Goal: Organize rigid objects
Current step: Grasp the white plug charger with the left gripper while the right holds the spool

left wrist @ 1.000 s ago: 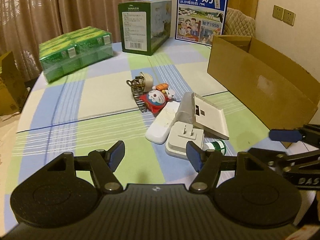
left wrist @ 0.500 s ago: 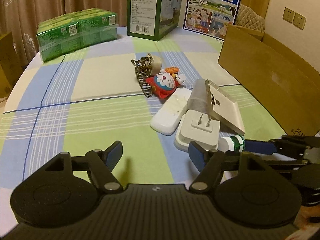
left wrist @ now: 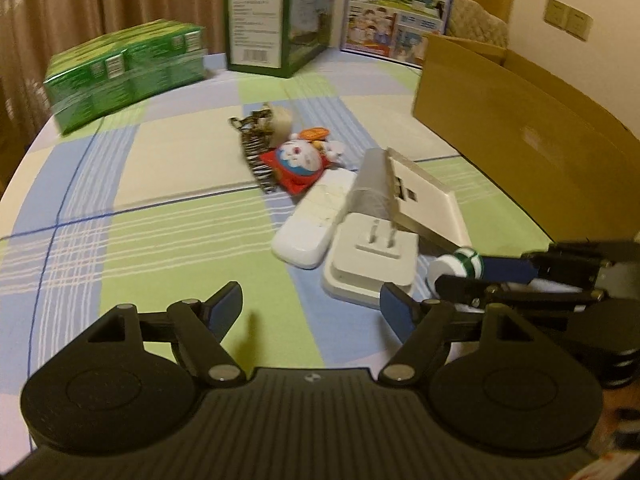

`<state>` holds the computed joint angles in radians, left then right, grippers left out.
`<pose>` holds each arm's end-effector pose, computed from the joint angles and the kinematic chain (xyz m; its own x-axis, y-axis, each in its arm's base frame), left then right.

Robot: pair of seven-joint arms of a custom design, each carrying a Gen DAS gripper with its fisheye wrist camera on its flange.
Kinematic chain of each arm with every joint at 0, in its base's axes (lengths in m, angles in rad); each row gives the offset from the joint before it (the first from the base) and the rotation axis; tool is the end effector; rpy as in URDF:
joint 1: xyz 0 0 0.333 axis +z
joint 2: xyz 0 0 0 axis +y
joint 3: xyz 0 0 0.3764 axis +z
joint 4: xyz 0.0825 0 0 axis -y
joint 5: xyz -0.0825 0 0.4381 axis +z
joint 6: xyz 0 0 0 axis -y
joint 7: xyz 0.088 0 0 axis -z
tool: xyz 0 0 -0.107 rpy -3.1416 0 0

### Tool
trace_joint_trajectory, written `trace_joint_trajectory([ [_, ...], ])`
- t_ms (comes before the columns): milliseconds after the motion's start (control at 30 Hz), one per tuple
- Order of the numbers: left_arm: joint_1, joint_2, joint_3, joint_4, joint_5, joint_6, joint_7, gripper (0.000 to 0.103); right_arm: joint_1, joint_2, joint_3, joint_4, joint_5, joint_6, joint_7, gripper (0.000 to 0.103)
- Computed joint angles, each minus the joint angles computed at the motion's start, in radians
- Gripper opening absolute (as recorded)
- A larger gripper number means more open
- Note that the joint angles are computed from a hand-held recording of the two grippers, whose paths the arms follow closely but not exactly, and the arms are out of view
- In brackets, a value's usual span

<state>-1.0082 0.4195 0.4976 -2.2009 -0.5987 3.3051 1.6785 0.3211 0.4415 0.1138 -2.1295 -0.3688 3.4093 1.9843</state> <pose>0.5806 -0.2786 0.3096 -0.1259 -0.9900 0.0634 -0.7287 0.0489 -0.6831 0.5966 0.3155 0.3074 0.4349 -0.8872 -0.1544 -0.6598 -0.1972 -0.7251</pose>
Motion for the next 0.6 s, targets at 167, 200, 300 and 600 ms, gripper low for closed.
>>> trace_joint_trajectory([
  [167, 0.112, 0.011, -0.122, 0.031, 0.043, 0.012, 0.036, 0.072, 0.070, -0.038, -0.092, -0.038, 0.065, -0.004, -0.026, 0.028],
  [200, 0.137, 0.015, -0.148, 0.039, 0.051, 0.016, 0.042, 0.072, 0.096, -0.043, -0.121, -0.044, 0.088, -0.004, -0.034, 0.028],
  [300, 0.220, 0.027, -0.236, 0.061, 0.073, 0.031, 0.062, 0.072, 0.146, -0.050, -0.177, -0.052, 0.144, -0.009, -0.061, 0.028],
  [600, 0.257, 0.078, -0.276, 0.128, 0.077, 0.018, 0.096, 0.071, 0.105, -0.044, -0.137, -0.046, 0.158, -0.020, -0.072, 0.028],
])
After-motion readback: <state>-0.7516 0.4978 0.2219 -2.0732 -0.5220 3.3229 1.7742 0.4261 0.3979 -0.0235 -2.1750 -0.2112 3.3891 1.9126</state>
